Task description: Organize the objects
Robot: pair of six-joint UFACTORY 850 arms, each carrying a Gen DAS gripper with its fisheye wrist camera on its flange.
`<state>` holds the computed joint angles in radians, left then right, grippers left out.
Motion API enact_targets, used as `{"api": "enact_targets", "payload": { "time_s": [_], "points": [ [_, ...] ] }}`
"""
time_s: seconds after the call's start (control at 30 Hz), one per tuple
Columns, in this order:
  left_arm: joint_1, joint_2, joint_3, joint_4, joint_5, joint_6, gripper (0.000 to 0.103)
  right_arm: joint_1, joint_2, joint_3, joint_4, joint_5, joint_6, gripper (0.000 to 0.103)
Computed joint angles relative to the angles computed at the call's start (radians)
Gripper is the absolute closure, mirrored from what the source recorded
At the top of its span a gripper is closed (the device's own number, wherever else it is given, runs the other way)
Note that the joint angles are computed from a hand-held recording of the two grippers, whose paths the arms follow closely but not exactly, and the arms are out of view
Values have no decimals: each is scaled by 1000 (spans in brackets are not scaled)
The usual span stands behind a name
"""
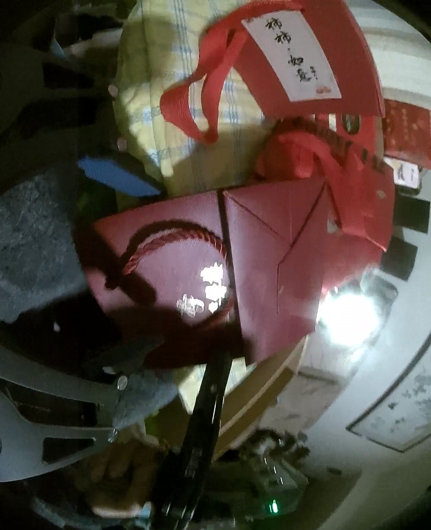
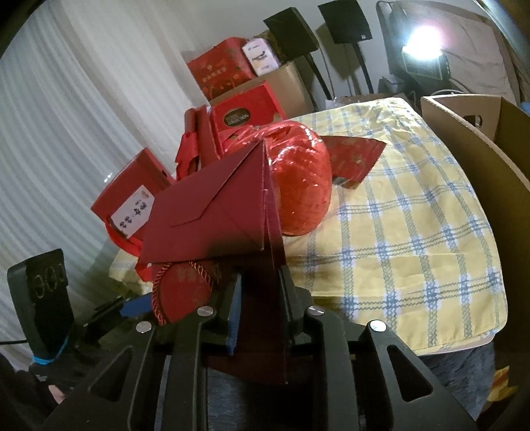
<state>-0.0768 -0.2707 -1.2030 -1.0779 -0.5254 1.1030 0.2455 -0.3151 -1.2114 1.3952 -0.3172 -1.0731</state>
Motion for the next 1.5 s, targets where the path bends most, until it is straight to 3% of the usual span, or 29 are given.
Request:
{"api": "enact_targets", "payload": {
  "time_s": [0.07, 0.2, 0.43, 0.63, 0.83, 0.93, 1.07, 1.2, 1.4, 1.5],
  "points": [
    [-19, 1, -6, 74, 64, -69, 45, 4, 3, 5, 13, 7, -18, 81],
    [-17, -15, -32, 133, 52, -161, 52, 2, 3, 6, 11, 6, -17, 81],
    [-33, -11, -20, 156, 106, -175, 52, 15, 17, 23, -30, 27, 33, 81],
    [-23, -9, -10, 114, 91, -143, 53, 20, 32, 39, -145, 29, 167, 80],
    [-9, -5, -1, 87, 86, -108, 52, 18, 52, 85, -105, 20, 148, 76],
    [-8, -6, -1, 78, 92, -102, 52, 32, 54, 82, -244, 53, 280, 72],
    [-12, -13, -13, 84, 81, -124, 52, 17, 56, 100, -55, 26, 105, 70],
    [-8, -18, -21, 66, 62, -122, 52, 9, 59, 108, 4, 6, 52, 67],
    [-9, -17, -34, 119, 41, -193, 52, 2, 61, 130, 123, -49, -63, 54],
    [-18, 3, -13, 166, 63, -224, 52, 8, 58, 130, 108, -49, -53, 50]
  ]
}}
